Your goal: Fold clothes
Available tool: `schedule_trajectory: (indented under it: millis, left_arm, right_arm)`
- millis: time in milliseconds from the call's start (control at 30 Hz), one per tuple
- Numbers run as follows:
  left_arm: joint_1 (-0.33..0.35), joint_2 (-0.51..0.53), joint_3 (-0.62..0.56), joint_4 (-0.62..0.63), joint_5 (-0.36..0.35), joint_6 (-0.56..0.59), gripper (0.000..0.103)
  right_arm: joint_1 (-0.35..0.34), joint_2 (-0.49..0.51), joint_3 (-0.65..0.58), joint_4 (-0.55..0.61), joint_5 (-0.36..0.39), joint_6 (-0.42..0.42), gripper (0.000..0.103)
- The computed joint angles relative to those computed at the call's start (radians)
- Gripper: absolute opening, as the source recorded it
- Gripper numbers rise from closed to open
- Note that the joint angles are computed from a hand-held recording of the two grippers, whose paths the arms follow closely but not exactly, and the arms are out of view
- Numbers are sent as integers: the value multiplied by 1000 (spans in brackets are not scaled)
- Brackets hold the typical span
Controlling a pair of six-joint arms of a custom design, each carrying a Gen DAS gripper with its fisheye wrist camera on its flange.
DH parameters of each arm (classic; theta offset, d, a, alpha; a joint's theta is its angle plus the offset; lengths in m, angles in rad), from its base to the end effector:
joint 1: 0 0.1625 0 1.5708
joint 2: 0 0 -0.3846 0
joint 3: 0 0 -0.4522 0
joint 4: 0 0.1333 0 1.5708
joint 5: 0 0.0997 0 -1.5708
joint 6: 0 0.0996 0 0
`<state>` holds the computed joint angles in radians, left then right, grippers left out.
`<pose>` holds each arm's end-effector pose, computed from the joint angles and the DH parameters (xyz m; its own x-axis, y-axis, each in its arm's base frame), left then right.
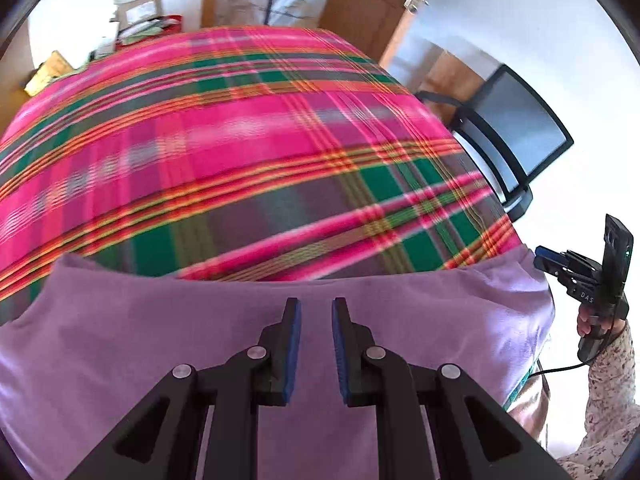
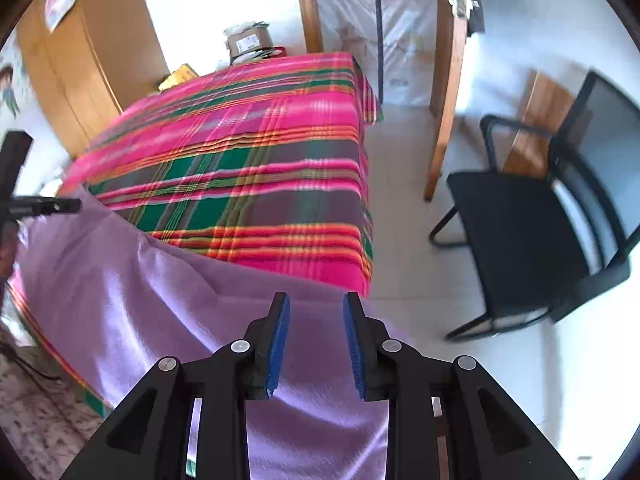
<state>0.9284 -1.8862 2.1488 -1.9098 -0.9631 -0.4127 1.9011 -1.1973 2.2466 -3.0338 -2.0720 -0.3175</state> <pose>-0.1012 -0.4526 0.3368 -0.8656 0.0984 -0.4909 0.2731 0.9146 -0.2983 0.2404 -0.4377 0.0886 -0.7549 -0.3670 0.5435 -0.5607 0.7911 -0.2446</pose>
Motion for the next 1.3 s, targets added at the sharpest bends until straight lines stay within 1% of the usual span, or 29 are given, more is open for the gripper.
schedule_trajectory:
  millis: [33, 100, 200, 300, 567, 667, 733, 900, 967, 1033, 1067, 1133, 1267, 1300]
  left_arm:
    - [2, 18, -4, -7, -9, 5, 16]
    - [4, 46, -11, -12, -21, 9, 16]
    - [3, 70, -17, -13, -28, 8, 16]
    - [6, 92, -26, -8, -23, -2, 16]
    - [-3, 105, -27, 6, -8, -18, 16]
    - [-2, 103, -27, 6, -10, -23, 16]
    - [0, 104, -29, 5, -13, -25, 16]
    - [-1, 104, -29, 7, -11, -27, 16]
    - [0, 105, -28, 2, -12, -29, 16]
    - [0, 102, -26, -3, -12, -31, 16]
    - [-1, 100, -24, -5, -10, -31, 16]
    - [-3, 98, -20, -8, -4, -32, 16]
    - [-10, 91, -10, -12, 5, -29, 16]
    - [-9, 90, -9, -14, 4, -25, 16]
  right_arm:
    - [-11, -9, 5, 12, 23, -6, 31]
    - [-23, -7, 3, 24, 41, -19, 34]
    - [-39, -13, 3, 29, 66, -40, 34]
    - [-38, 0, -5, 16, 31, -60, 35]
    - [-41, 4, 1, -10, 36, -97, 35]
    - [-32, 12, 0, -25, 15, -95, 26]
    - [-27, 17, 2, -51, 4, -104, 9]
    - [-27, 19, 15, -104, 1, -107, 6]
    - [-20, 25, 18, -155, -20, -104, 6]
    - [-18, 20, 26, -196, -12, -97, 6]
    - [-14, 27, 25, -225, -22, -102, 6]
    - [-14, 38, 15, -226, -28, -101, 6]
    - [-23, 74, -11, -191, -56, -80, 6]
    - [-25, 76, -9, -197, -50, -77, 6]
